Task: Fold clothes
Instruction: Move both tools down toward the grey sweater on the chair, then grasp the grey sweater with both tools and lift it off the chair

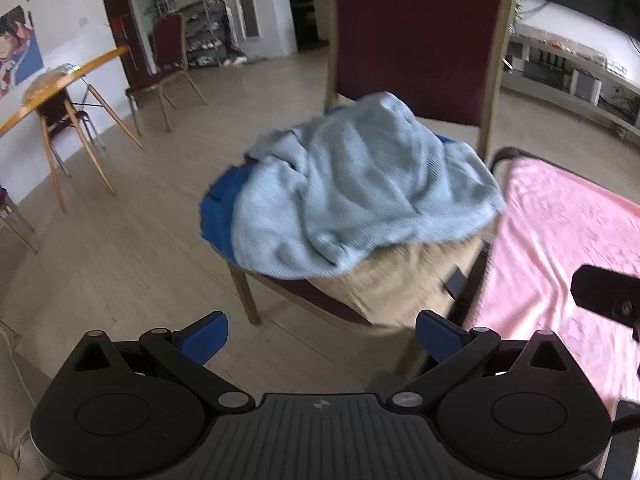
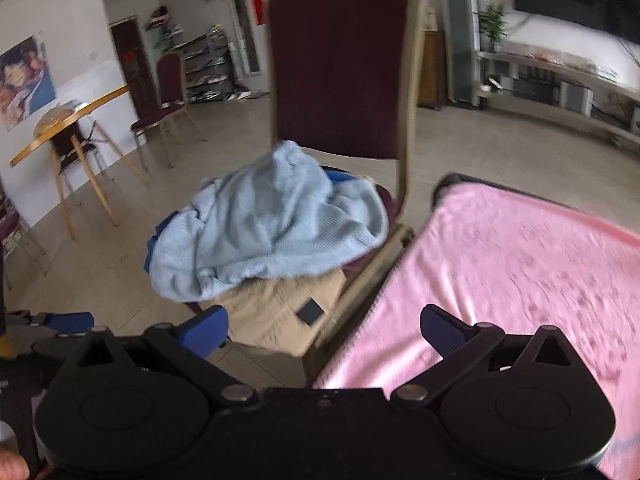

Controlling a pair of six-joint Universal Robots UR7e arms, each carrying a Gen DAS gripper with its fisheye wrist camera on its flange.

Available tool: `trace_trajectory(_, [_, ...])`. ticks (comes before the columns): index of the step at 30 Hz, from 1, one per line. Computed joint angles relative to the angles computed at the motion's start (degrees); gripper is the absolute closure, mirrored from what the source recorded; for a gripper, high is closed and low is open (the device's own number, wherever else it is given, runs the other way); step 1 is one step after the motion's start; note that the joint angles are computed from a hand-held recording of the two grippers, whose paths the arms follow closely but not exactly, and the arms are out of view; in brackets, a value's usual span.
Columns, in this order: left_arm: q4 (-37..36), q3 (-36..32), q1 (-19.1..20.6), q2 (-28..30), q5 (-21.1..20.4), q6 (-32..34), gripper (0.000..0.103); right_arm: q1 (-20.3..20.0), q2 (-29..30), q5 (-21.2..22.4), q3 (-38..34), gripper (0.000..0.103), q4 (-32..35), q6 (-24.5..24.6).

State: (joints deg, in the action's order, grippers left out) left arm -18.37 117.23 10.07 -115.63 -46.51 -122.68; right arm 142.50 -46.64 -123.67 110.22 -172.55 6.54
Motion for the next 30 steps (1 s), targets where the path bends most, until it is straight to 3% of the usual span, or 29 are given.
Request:
trace_trajectory(6, [3.08,-2.19,4.93,-3.59,5.14,-0.09,0.0,-1.17,6.63,2.56,-9.4,0.0,2.39,-4.52])
trace_trajectory(11, [3.96,-5.12,14.45,-3.8,10.25,-0.48,0.005,-2.72,12.63,3.35,-18.16,0.001,5.29,-7.04])
trace_trajectory(13, [4.65,-5.78,17.81,-3.92,12.42,-1.8,0.009,-3.82,14.05,4.95,-20.87,0.012,8.04,-7.47])
trace_trajectory(15, [3.92,-5.99,20.6,-4.8,14.96,-1.84,0.008,-5.24,15.62,6.69,-24.02,0.034,11.19,-6.03])
trace_trajectory(18, [2.1,-6.39,24.83,-5.66,18.07,-0.94,0.01,-7.24,18.07,8.25,-27.96,0.037,14.31,-2.64])
trace_trajectory(20, [-1.7,-5.61,26.32,-8.15,19.75,1.37,0.017,-8.36,19.53,8.92,-29.95,0.038,15.57,-0.7])
trace_trajectory(23, [-15.14,-3.77,30.66,-12.13,20.56,12.18,0.033,-8.76,20.9,6.71,-31.36,0.038,16.13,1.3])
trace_trajectory(26, [-29.06,-0.88,34.19,-15.9,21.02,22.88,0.036,-9.47,18.98,6.77,-27.82,0.037,13.12,2.61])
trace_trajectory(28, [-37.14,1.48,35.15,-18.15,21.4,28.38,0.036,-10.27,17.13,6.39,-25.01,0.048,10.91,4.49])
trace_trajectory(29, [-41.32,2.71,35.61,-19.2,21.46,31.18,0.035,-10.97,15.91,6.42,-23.28,0.062,9.81,6.02])
trace_trajectory(30, [-45.7,3.97,36.12,-20.2,21.45,34.1,0.035,-11.69,14.71,6.46,-21.63,0.067,8.76,7.54])
